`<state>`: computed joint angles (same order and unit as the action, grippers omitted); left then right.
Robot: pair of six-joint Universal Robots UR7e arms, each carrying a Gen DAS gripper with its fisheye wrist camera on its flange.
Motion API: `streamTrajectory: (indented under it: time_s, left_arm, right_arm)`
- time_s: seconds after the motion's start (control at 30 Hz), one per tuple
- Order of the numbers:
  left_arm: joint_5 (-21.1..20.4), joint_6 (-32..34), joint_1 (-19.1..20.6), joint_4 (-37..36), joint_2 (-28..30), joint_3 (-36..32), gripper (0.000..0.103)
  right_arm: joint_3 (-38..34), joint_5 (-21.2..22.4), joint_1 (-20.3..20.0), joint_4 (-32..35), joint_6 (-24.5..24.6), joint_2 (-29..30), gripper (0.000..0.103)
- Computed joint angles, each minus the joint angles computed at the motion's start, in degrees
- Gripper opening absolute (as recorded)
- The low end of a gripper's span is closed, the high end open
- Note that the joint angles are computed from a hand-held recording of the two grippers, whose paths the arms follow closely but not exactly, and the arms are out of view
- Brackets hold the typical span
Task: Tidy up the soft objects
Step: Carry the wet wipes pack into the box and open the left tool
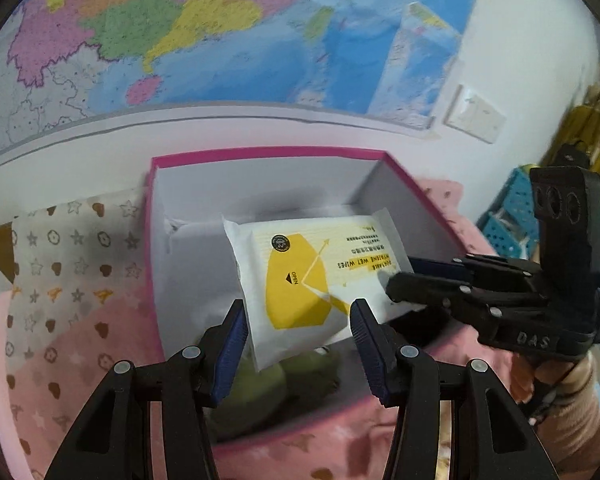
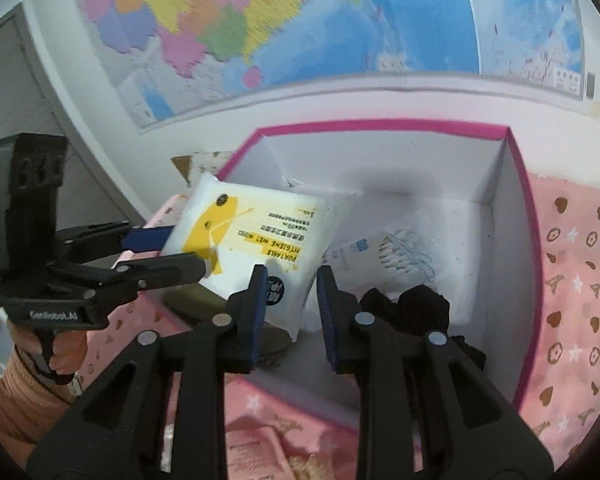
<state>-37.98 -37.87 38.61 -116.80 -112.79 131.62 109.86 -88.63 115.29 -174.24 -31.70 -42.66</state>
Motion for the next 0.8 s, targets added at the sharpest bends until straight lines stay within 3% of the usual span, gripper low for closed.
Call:
streamTrajectory:
  time_s: [0.07,0.23,0.53,0.8]
  left_arm:
    - [0.6,0.2,2.0,-1.1,1.4,-0.5,0.052]
    - [3.3,-2.5,1.4,-1.0,0.6,0.8,0.052]
    - [4.9,-10.6,-9.4,11.0,-8.8,3.7,0.054]
    - [1.8,-17.6,-18.5,20.1,-14.1,4.8,0.059]
  right_arm:
    - [-1.3,-3.1,0.6,-1.2,0.9,1.7,0.044]
    - [0.9,-0.6,-0.5,-2.3,0.4,0.5,0.044]
    - [9.7,5.7,-2.7,-3.5,-3.9,-7.4,0.045]
    - [16.7,12.3,-5.8,-2.0,-6.0,-14.9,0.045]
